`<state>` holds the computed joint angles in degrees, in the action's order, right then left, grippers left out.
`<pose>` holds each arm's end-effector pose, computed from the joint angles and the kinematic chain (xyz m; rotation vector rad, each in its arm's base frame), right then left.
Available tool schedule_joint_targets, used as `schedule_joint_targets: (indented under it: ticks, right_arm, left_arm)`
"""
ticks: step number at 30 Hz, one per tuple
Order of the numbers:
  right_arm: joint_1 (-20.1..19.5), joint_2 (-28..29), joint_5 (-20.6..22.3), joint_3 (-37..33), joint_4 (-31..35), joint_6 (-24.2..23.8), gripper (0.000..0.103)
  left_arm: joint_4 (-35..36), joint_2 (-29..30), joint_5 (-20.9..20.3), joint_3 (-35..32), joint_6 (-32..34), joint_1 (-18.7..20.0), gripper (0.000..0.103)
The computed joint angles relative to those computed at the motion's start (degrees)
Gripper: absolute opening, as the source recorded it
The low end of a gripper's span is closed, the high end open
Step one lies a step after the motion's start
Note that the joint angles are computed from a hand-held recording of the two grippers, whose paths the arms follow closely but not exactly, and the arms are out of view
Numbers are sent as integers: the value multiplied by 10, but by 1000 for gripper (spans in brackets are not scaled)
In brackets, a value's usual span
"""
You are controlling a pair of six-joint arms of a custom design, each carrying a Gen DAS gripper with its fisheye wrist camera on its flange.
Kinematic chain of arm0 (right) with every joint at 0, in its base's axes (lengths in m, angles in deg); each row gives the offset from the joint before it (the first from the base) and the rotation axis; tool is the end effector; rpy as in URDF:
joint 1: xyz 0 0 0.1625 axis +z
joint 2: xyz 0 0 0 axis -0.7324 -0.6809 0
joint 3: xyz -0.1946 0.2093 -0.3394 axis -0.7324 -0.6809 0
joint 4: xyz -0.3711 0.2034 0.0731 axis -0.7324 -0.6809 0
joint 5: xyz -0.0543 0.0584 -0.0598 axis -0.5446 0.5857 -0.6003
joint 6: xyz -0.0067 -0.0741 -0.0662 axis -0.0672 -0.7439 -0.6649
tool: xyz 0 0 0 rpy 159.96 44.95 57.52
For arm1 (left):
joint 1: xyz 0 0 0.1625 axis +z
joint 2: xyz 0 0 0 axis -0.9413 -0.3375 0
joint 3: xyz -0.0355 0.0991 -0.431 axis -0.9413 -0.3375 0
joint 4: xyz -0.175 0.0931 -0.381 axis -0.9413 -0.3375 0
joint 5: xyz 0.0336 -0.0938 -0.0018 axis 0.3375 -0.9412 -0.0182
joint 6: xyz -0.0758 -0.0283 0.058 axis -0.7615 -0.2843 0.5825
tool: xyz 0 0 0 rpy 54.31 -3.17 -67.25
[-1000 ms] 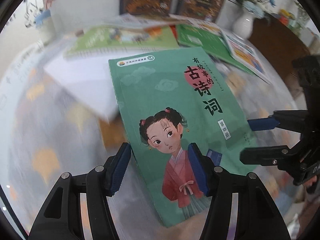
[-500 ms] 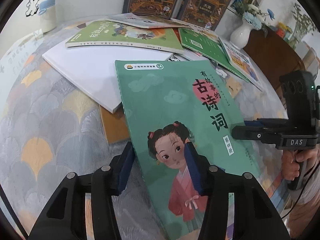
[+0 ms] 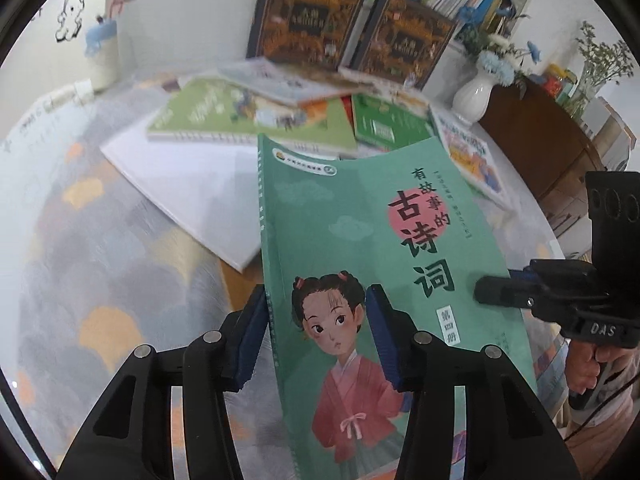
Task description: Organize books
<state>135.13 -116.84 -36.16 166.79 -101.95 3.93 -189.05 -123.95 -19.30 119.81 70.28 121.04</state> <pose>0.1082 -0.6144 0.2403 0.7355 -2.9146 0.3652 -0.2251 -0.5769 0.0666 0.4606 2.5878 -0.6676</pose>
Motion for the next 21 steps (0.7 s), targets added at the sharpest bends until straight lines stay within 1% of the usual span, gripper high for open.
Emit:
schedule_joint_targets:
  ticks: [3,5,8,10,12,21]
  right_arm:
    - [14,-2,5,-3,1,-1,12]
    - [25,10,8,-12,0,-2,12]
    - [44,28,16,-30,8,-5,13]
    - [58,50,22,-50,14,-2,13]
    - [71,76,27,-69,18,-1,13]
    - [101,174,34,-134,52,16,13]
  left_arm:
    - [4,-22,-5,3,10,1,46]
    - [6,-38,-1,5,13,1,46]
    - [-1,-58,30,10,22,-4,46]
    - [-1,-71,60,15,25,-7,46]
    - [-1,-82,77,18,22,-5,46]
    - [-3,-136,112,47,0,30,46]
